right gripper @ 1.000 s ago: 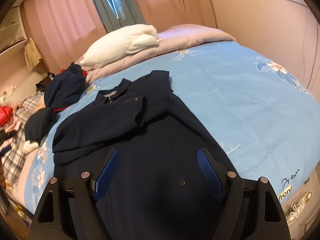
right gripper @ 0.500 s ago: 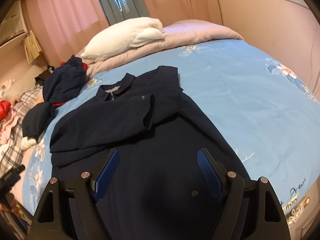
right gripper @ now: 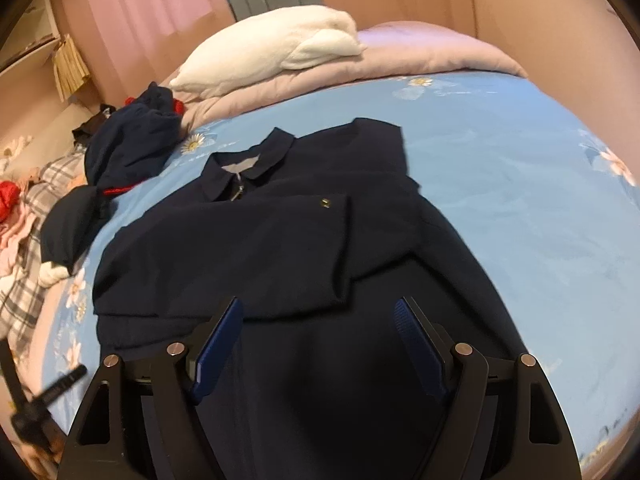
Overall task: Fold large clothes
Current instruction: 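Move the right gripper over the folded sleeve cuff and close on it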
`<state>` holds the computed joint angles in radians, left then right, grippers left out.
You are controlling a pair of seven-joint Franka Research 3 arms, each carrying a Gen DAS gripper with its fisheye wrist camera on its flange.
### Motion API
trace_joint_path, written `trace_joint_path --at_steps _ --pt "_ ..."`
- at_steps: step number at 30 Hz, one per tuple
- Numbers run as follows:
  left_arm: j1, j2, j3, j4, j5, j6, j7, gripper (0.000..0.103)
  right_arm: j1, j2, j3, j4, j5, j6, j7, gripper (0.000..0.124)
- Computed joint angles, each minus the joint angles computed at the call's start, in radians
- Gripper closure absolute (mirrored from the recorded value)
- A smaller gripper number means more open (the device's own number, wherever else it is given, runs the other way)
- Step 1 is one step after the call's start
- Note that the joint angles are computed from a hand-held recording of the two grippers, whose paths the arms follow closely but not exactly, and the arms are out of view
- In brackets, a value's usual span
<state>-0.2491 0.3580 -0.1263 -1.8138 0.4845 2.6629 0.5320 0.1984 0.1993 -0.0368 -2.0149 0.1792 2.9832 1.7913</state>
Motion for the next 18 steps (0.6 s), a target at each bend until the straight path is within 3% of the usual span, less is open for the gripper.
trace_joint_path --at_steps 10,15,18 --pt "-0.002 0.036 -0.006 0.011 -0.024 -0.016 0.029 0.063 0.020 0.140 -0.017 0.194 -0.062 -0.148 0.026 0.046" --pt "-0.009 0.042 0.004 0.009 -0.016 -0.004 0.019 0.063 0.041 0.197 -0.037 0.267 -0.105 -0.214 0.037 0.053" --pt "-0.016 0.046 0.010 0.014 0.001 -0.006 0.009 0.062 0.041 0.217 -0.040 0.289 -0.115 -0.228 0.047 0.076"
